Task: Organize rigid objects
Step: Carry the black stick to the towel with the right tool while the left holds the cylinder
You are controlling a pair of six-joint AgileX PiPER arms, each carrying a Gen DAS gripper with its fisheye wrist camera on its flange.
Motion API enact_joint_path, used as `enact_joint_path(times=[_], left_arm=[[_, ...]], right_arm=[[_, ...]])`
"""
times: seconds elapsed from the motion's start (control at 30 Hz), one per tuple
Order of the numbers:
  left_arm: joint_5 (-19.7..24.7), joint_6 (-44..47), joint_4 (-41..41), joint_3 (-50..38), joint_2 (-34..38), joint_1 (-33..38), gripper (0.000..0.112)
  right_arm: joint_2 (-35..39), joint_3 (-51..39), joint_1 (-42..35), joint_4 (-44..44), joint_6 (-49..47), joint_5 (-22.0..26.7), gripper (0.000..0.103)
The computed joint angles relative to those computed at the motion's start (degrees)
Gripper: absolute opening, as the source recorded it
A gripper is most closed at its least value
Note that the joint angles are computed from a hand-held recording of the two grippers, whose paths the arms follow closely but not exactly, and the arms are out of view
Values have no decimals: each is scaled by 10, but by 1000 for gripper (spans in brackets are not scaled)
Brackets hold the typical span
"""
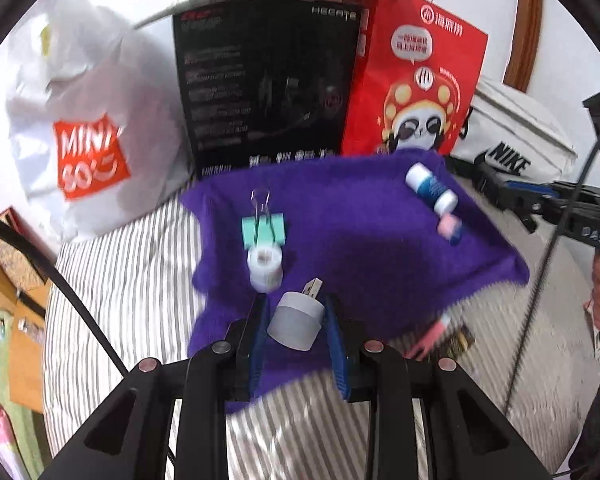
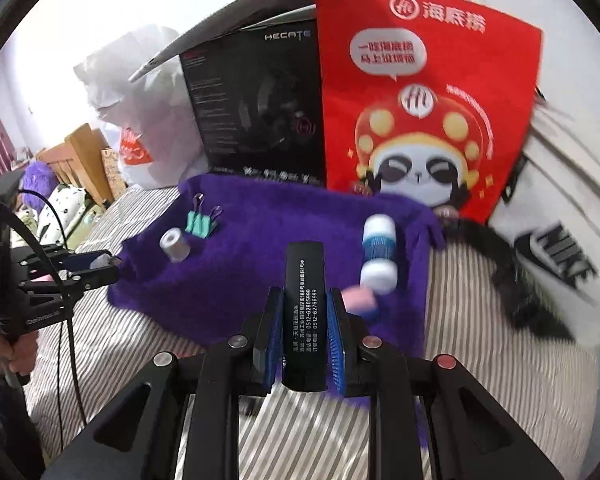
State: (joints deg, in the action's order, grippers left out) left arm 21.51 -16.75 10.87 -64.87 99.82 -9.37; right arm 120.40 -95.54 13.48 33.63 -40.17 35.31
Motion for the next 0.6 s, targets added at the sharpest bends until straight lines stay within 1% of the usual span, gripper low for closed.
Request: enact_joint_path(times=[0.07, 0.1, 0.13, 0.23, 0.37, 0.43, 0.5, 0.57, 0.6], left_arm=[[14, 32, -23, -38, 17, 6, 27], [22, 29, -15, -56, 27, 6, 27], [33, 26, -5, -78, 39, 5, 27], [50, -12, 41, -112, 63, 2, 27], [32, 44, -15, -108, 82, 20, 27], [30, 61, -34, -113, 94, 27, 27], [28, 72, -47, -114, 104, 32, 27], [29, 90, -65, -108, 109, 37, 27], [21, 97, -70, -98, 106, 38, 27]], right_arm=[[31, -60, 5, -25, 30, 23, 21], [53, -99, 8, -45, 53, 36, 21], [63, -118, 10, -55, 64, 40, 21], [108, -195, 10, -68, 87, 69, 21], [163, -276, 5, -69, 104, 102, 21], [194, -320, 2, -70, 118, 122, 21], [230, -383, 5, -98, 151, 154, 21], [241, -397, 5, -96, 148, 161, 21], [252, -413, 5, -94, 144, 174, 21]])
